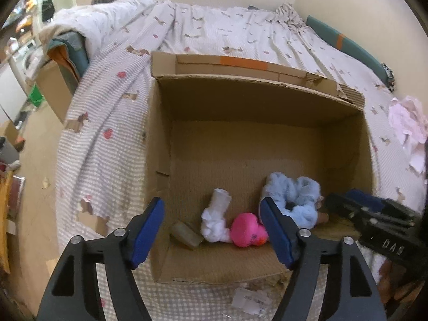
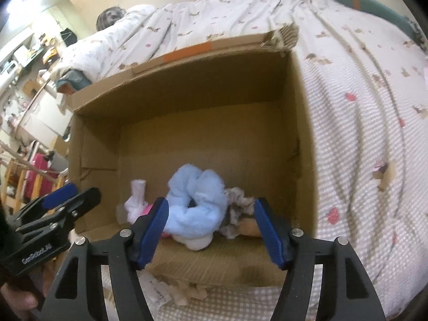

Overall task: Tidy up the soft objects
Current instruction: 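Open both grippers to drop the duck and tube into the box, then withdraw both grippers from the box toward the remaining items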

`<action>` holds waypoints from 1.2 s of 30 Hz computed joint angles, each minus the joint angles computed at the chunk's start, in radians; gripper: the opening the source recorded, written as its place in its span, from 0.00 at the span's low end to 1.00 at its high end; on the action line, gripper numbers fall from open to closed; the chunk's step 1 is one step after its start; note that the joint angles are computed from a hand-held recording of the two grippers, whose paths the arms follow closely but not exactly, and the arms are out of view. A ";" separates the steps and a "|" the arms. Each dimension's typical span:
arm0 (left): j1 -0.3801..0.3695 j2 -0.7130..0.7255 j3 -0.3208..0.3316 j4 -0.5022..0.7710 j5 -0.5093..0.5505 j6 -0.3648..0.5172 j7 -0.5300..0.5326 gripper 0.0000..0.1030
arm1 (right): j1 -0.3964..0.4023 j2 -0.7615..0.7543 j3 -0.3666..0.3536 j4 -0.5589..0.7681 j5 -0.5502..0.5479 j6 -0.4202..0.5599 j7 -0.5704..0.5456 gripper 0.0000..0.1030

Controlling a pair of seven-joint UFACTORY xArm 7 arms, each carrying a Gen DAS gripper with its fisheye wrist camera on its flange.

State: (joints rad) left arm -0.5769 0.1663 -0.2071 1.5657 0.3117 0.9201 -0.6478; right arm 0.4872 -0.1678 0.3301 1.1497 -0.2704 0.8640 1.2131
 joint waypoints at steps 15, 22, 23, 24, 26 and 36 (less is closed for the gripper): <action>0.011 -0.133 -0.035 -0.117 0.079 -0.006 0.000 0.69 | -0.016 -0.064 -0.002 -0.061 0.070 -0.064 0.023 0.93; 0.042 -0.214 -0.057 -0.189 0.074 0.016 -0.043 0.69 | -0.014 -0.117 0.030 -0.072 0.079 -0.021 0.025 0.93; 0.047 -0.226 -0.061 -0.200 0.072 0.019 -0.052 0.69 | -0.014 -0.125 0.036 -0.072 0.076 -0.012 0.029 0.93; 0.053 -0.238 -0.064 -0.213 0.069 0.017 -0.060 0.69 | -0.014 -0.132 0.039 -0.073 0.076 -0.005 0.032 0.93; 0.064 -0.266 -0.070 -0.242 0.059 0.011 -0.081 0.69 | -0.011 -0.146 0.050 -0.074 0.079 0.027 0.038 0.93; 0.116 -0.365 -0.088 -0.345 -0.048 -0.005 -0.118 0.69 | 0.023 -0.196 0.097 -0.094 0.110 0.103 0.071 0.93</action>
State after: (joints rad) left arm -0.4609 -0.1989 -0.2955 1.2202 0.2634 0.9154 -0.7662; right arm 0.5100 -0.3635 0.4275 1.0558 -0.1606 0.9669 1.2845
